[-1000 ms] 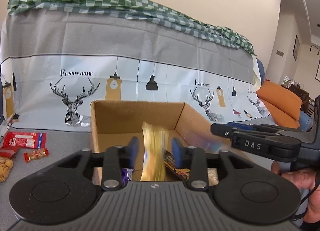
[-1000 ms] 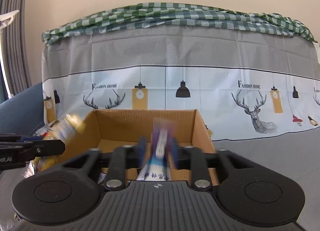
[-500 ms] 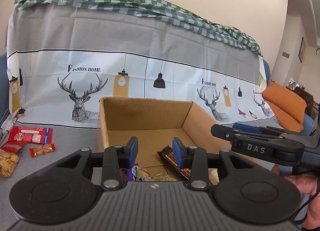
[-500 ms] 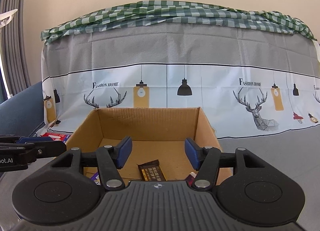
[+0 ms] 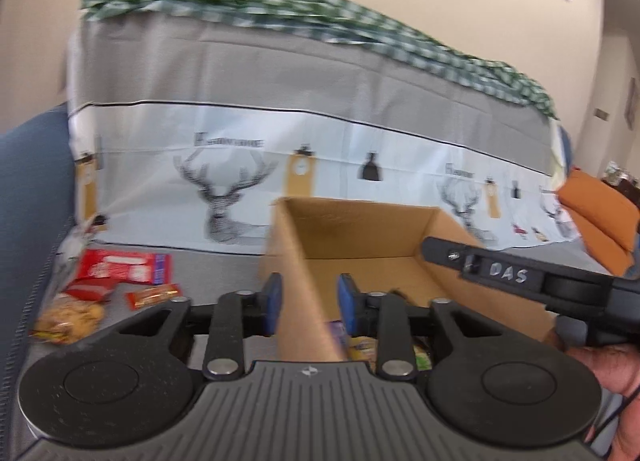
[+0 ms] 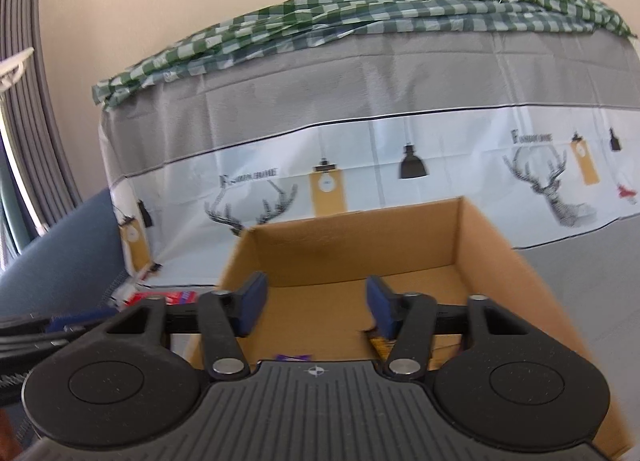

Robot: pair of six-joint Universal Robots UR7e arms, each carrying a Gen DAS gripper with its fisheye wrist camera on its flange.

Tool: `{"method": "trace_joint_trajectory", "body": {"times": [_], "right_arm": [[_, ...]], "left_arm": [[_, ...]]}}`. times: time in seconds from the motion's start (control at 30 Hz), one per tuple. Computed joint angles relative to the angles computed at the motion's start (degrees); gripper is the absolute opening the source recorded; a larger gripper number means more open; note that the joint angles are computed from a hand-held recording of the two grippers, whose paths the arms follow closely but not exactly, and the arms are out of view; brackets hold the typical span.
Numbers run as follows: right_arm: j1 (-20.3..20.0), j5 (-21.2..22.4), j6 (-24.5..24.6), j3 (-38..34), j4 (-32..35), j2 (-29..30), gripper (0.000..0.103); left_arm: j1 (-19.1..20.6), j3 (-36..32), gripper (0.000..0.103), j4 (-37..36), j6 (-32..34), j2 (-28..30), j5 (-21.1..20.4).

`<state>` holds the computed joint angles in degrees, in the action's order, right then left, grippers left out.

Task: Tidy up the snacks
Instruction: 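Move both tools back to the remaining snacks, then grasp the clear cookie bag with left tool while right tool grasps the small red candy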

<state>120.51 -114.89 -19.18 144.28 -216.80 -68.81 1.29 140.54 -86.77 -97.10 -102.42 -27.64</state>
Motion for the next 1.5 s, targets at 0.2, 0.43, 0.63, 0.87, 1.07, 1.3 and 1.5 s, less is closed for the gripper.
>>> {"method": "trace_joint_trajectory", "body": {"times": [0.2,0.43,0.63,0.87,1.07,1.3,1.5], "right_arm": [[3.02,4.98,5.06,-1.53,-2.52,6.23,0.015],[6.40,9.95,8.62,-3.91,-4.56,14.05,0.015],[8.19,9.88,11.09,-6.19,-3.95,18.85,0.016],[9.12,5.45,12.55,-8.71,-3.32,22.42,0.017],[8.67,2.58,15.39,-10.96,-3.44,25.70,0.017],[7.76,2.10,17.71,-15.72,-3.22,30.85,0.017],[6.17,3.16,20.14,-21.39,0.99,36.30,0.038]], "left_arm": [[1.30,-3.97,0.003,23.89,-13.93,-4.73,-6.65],[5.89,-5.77,0.006,41.51,-26.59,-11.81,-9.99],[13.42,-6.23,0.044,44.07,-22.86,-11.13,-5.43],[22.98,-6.10,0.059,36.73,-13.46,-7.16,-0.06],[28.33,-6.38,0.056,33.05,-6.25,-2.75,0.80],[27.15,-6.56,0.036,30.28,-8.43,-8.72,-3.22],[17.17,-7.17,0.036,33.20,-24.21,-16.51,-15.81]]}}
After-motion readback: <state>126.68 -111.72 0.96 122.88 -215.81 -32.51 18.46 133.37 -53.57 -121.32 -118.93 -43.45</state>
